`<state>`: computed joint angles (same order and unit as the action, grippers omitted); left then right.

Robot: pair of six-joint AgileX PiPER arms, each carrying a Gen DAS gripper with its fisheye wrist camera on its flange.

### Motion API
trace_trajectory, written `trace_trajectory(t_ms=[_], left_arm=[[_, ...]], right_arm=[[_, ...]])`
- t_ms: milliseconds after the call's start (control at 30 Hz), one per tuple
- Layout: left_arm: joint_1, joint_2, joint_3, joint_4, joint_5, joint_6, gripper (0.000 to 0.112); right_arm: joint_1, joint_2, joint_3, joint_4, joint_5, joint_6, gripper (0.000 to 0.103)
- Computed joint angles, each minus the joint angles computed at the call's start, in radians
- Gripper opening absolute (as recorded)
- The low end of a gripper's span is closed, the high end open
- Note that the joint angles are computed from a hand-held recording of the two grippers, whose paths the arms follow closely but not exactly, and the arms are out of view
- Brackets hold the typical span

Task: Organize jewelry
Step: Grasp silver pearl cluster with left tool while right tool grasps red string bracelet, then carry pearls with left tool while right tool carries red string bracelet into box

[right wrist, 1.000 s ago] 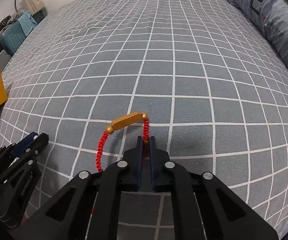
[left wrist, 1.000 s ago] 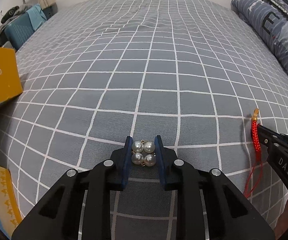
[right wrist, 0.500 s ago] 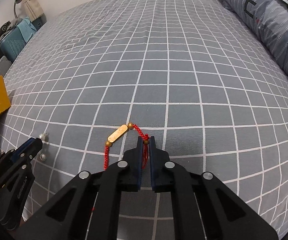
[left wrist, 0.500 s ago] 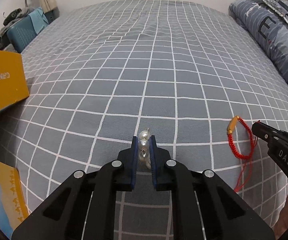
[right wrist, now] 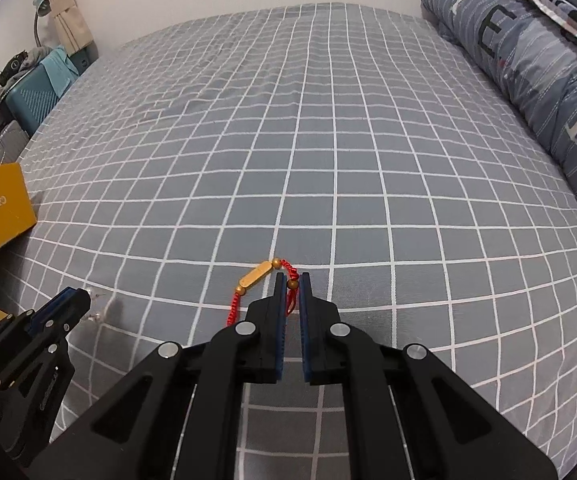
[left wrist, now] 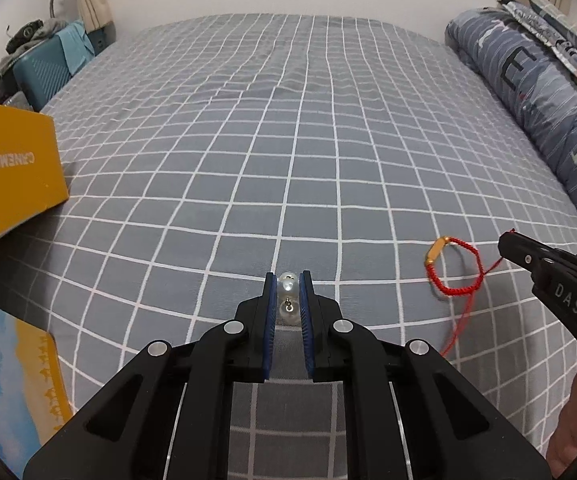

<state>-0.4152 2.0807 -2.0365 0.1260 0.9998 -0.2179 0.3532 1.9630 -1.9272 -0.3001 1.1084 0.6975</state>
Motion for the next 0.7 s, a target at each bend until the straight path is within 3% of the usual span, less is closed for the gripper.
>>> trace_trajectory(t_ms=[700], left_arm=[[0.006,-0.244,0.175,-0.034,-0.011,0.038,0.011]], right_arm=[[0.123,-0.141,-0.021,-0.107,0.103,0.084,0.005]])
